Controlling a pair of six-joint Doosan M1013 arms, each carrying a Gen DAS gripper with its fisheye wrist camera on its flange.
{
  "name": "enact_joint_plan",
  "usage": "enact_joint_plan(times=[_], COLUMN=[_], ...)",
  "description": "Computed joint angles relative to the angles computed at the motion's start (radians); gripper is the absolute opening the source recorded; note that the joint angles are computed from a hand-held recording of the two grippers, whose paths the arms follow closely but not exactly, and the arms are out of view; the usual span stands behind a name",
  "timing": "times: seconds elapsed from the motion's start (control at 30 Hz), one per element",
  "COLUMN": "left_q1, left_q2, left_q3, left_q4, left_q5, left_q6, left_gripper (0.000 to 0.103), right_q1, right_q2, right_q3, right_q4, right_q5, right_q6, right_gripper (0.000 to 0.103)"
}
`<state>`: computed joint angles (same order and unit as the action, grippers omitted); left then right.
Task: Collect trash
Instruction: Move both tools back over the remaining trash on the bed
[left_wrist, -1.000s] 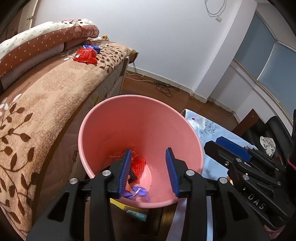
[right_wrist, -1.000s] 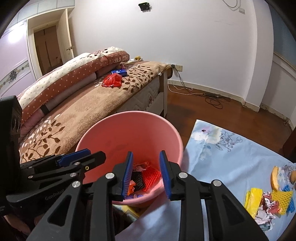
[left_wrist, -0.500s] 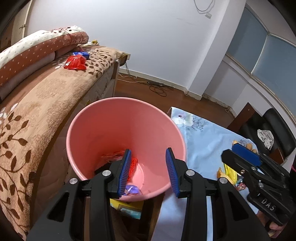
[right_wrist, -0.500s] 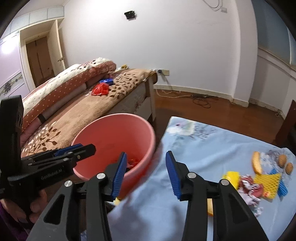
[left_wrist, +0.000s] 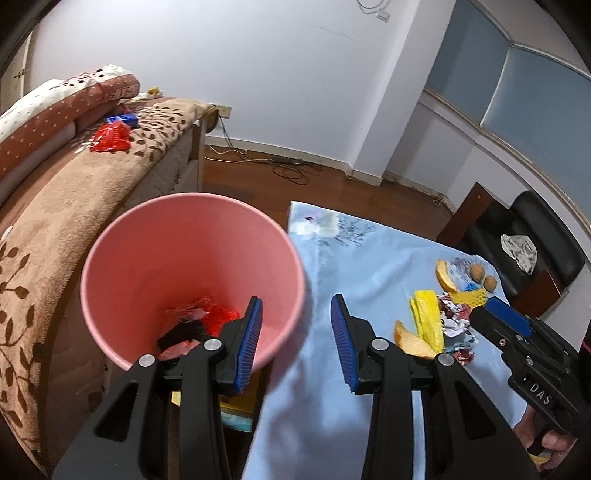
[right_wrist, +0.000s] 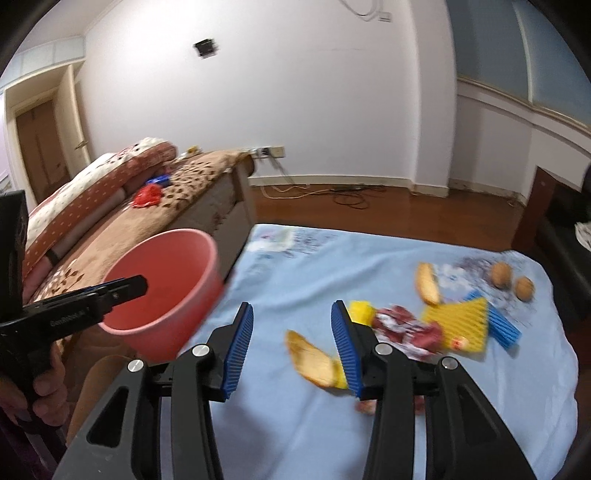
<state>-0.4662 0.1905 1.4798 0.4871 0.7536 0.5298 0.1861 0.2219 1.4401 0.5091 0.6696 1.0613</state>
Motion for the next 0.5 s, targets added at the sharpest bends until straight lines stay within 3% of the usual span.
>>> enact_joint_plan(times=[0.5], left_q1=[-0.035], left_q2=[0.073], left_q3=[-0.071], left_q4=[-0.097], left_q5=[0.006], left_q6=[0.160], left_gripper=[0.039], right_q1=[-0.112], right_q2=[-0.014], right_q3=[0.054], right_q4=[-0.090], right_q5=[-0.051], right_q6=[0.173], right_gripper=[0.043])
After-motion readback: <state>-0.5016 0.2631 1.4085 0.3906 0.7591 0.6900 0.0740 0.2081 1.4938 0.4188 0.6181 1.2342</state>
